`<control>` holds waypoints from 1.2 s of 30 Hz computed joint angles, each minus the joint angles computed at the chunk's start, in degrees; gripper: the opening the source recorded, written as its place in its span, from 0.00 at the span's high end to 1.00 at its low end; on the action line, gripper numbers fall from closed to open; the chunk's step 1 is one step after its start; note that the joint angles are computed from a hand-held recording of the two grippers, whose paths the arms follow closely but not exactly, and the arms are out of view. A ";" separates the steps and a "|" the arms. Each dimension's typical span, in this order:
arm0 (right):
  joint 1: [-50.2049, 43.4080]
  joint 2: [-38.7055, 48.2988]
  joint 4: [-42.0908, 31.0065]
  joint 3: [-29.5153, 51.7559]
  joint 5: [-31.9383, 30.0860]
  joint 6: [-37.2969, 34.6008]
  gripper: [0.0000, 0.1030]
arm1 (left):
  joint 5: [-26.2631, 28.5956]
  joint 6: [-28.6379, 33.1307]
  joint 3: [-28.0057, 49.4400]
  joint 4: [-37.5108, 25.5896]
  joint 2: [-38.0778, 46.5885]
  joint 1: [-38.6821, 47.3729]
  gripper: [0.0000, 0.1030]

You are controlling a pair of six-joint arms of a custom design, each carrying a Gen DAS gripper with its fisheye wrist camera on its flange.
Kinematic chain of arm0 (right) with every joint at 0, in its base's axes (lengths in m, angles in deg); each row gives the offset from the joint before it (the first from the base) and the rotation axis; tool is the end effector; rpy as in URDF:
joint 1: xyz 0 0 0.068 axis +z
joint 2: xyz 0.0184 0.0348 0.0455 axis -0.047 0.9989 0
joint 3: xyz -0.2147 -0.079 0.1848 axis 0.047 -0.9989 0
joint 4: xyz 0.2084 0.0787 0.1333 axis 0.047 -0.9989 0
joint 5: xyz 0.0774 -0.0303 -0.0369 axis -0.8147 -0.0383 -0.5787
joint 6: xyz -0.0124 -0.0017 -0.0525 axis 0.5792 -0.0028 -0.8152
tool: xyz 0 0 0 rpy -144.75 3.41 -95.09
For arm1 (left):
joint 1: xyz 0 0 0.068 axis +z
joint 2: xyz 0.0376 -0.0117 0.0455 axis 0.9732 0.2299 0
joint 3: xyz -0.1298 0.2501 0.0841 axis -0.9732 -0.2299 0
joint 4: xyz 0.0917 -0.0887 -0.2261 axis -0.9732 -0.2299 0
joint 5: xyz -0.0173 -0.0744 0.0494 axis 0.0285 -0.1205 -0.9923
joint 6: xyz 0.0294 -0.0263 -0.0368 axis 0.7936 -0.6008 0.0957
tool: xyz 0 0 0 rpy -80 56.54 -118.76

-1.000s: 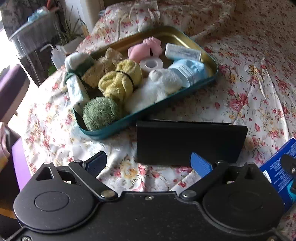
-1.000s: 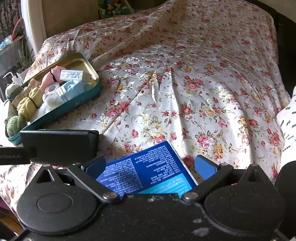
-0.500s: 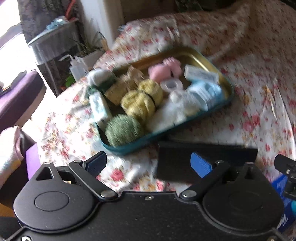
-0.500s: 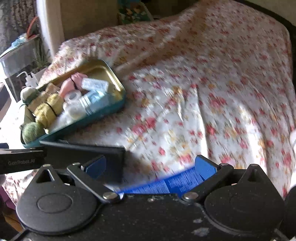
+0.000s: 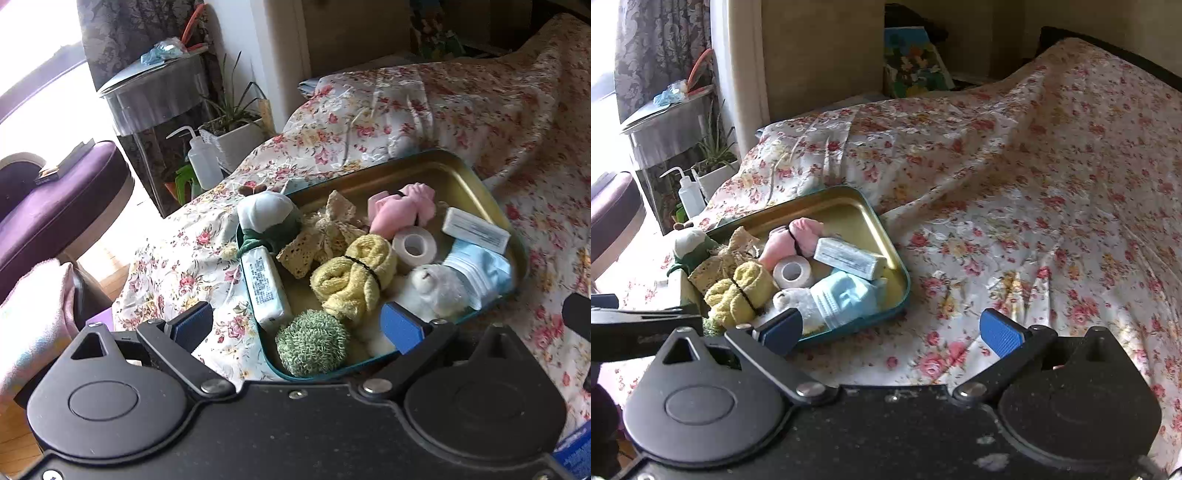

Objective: Organize soft objects

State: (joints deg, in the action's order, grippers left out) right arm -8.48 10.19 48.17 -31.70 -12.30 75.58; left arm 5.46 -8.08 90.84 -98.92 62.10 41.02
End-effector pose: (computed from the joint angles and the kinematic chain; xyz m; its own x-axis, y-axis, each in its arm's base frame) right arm 0.1570 -0.0094 0.2103 -0.7370 -0.0303 -0.6752 -0.1012 0.9927 0.0658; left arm 0.1873 -0.1101 0.1554 -0.7476 -0.0725 -0.6602 -0.2079 0.9696 0.1290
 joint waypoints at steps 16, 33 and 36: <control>3.39 3.86 4.15 -3.14 4.15 4.26 0.00 | 5.34 -0.27 -0.69 2.40 2.42 1.66 0.08; 6.04 3.44 3.68 -3.91 6.99 4.26 0.00 | 4.72 -0.13 -1.14 2.60 2.36 0.95 0.07; 5.42 3.77 3.83 -3.88 6.67 3.80 0.00 | 4.46 -0.26 -1.14 2.44 2.19 0.73 0.08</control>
State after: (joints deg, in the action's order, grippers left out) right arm -3.06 13.96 52.00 -35.58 -5.64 79.38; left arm 9.92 -8.34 89.69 -96.48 64.29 41.75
